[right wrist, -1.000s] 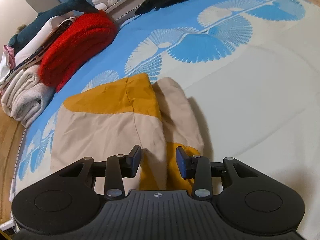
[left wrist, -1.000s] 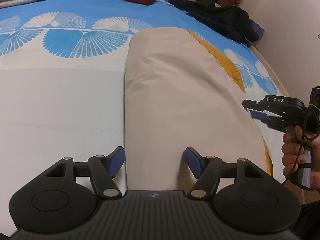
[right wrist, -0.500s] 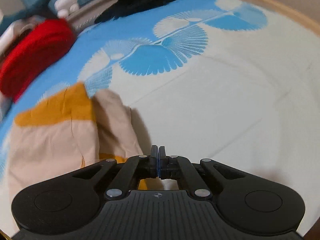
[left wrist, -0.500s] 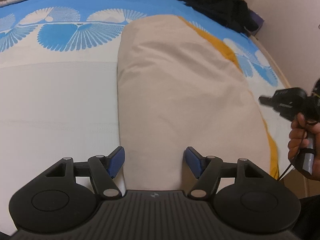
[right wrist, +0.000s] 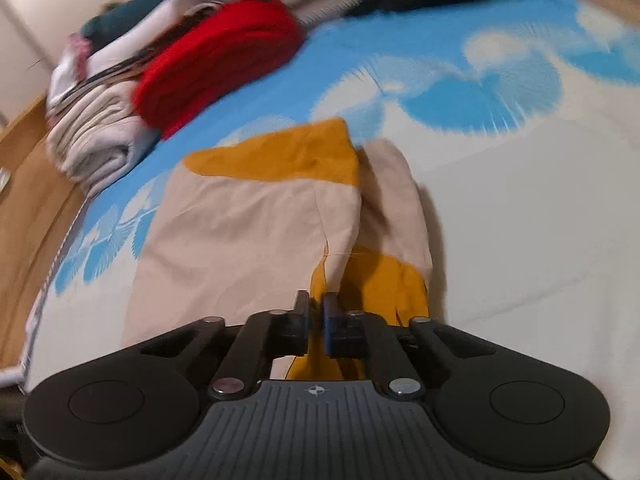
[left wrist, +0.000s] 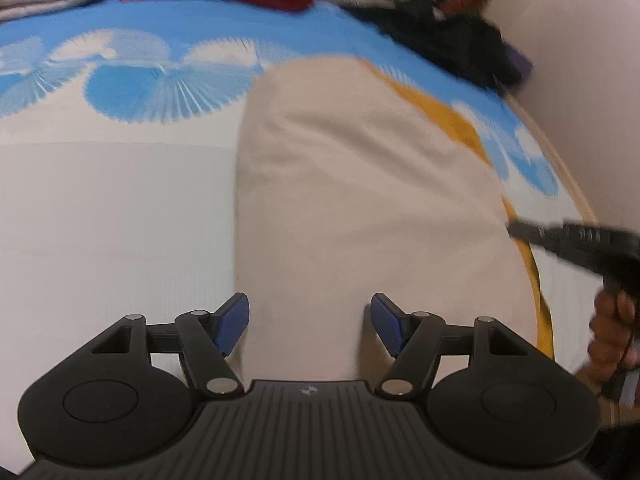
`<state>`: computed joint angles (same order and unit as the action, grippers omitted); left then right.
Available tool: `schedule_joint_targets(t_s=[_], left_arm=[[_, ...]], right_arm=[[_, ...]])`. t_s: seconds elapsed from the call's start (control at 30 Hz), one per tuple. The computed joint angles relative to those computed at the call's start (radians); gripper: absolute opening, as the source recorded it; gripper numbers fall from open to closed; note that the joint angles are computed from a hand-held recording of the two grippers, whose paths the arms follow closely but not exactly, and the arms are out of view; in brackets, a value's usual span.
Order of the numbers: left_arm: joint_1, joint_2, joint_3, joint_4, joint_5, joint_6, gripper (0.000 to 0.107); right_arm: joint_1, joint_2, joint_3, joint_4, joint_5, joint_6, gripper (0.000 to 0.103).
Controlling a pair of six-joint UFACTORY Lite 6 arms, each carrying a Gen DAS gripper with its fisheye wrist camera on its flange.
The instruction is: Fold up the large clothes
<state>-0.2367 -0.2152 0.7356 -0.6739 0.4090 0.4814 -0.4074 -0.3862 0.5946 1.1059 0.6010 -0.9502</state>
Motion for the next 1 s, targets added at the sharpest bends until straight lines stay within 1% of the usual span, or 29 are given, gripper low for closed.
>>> schedule_joint_targets(t_s=[0.03, 0.07, 0.1, 0.13, 0.23, 0.27, 0.33, 0.4, 0.43, 0.47, 0.57, 0.6, 0.63, 0.67, 0.7, 0.77, 0.8, 0.87, 1.0], left_arm=[[0.011, -0.006, -0.001, -0.037, -0.005, 0.027, 0.073], [0.023, -0.006, 0.0, -0.072, -0.002, 0.056, 0.073], [0.031, 0.004, 0.006, -0.093, 0.009, 0.072, 0.073], [0.028, 0.021, 0.017, -0.071, 0.022, 0.053, 0.073], [-0.035, 0.102, 0.057, 0.161, 0.041, -0.122, 0.075], [-0.043, 0.108, 0.059, 0.199, 0.037, -0.156, 0.075], [-0.023, 0.113, 0.078, 0.162, 0.05, -0.116, 0.075], [0.011, 0.126, 0.106, 0.077, 0.057, -0.04, 0.075], [0.028, 0.142, 0.122, 0.024, 0.058, 0.004, 0.075], [0.049, 0.168, 0.15, -0.026, 0.066, 0.043, 0.076], [0.094, 0.293, 0.266, -0.122, 0.095, 0.088, 0.078], [0.109, 0.355, 0.323, -0.135, 0.117, 0.086, 0.078], [0.121, 0.421, 0.381, -0.146, 0.138, 0.086, 0.078], [0.135, 0.486, 0.437, -0.161, 0.163, 0.089, 0.08], [0.151, 0.548, 0.485, -0.193, 0.194, 0.101, 0.083], [0.169, 0.658, 0.568, -0.259, 0.247, 0.114, 0.085], [0.173, 0.703, 0.602, -0.283, 0.262, 0.118, 0.088], [0.168, 0.781, 0.66, -0.312, 0.263, 0.127, 0.091], [0.153, 0.895, 0.754, -0.383, 0.265, 0.161, 0.092]], right_arm=[[-0.007, 0.0, 0.004, 0.018, -0.004, -0.007, 0.002], [-0.023, -0.008, 0.0, 0.013, -0.004, 0.022, 0.002], [-0.026, 0.0, 0.001, -0.012, -0.029, 0.066, 0.002], [-0.029, 0.03, 0.01, -0.055, -0.056, 0.096, 0.002], [0.038, 0.054, 0.01, -0.228, -0.109, 0.254, 0.002], [0.061, 0.056, 0.008, -0.271, -0.122, 0.288, 0.002], [0.116, 0.074, 0.013, -0.342, -0.156, 0.367, 0.003], [0.134, 0.08, 0.012, -0.408, -0.174, 0.441, 0.008], [0.143, 0.075, 0.016, -0.458, -0.178, 0.504, 0.018], [0.139, 0.079, 0.02, -0.467, -0.182, 0.528, 0.029], [0.085, 0.106, 0.041, -0.33, -0.152, 0.428, 0.041], [0.077, 0.111, 0.04, -0.319, -0.155, 0.42, 0.046], [0.08, 0.112, 0.036, -0.349, -0.168, 0.455, 0.059], [0.077, 0.134, 0.048, -0.383, -0.177, 0.49, 0.066], [0.067, 0.146, 0.05, -0.379, -0.17, 0.489, 0.066], [0.027, 0.184, 0.058, -0.287, -0.129, 0.405, 0.066], [0.013, 0.201, 0.062, -0.251, -0.109, 0.376, 0.066], [0.008, 0.224, 0.069, -0.222, -0.093, 0.353, 0.066], [0.021, 0.283, 0.091, -0.178, -0.103, 0.316, 0.066]])
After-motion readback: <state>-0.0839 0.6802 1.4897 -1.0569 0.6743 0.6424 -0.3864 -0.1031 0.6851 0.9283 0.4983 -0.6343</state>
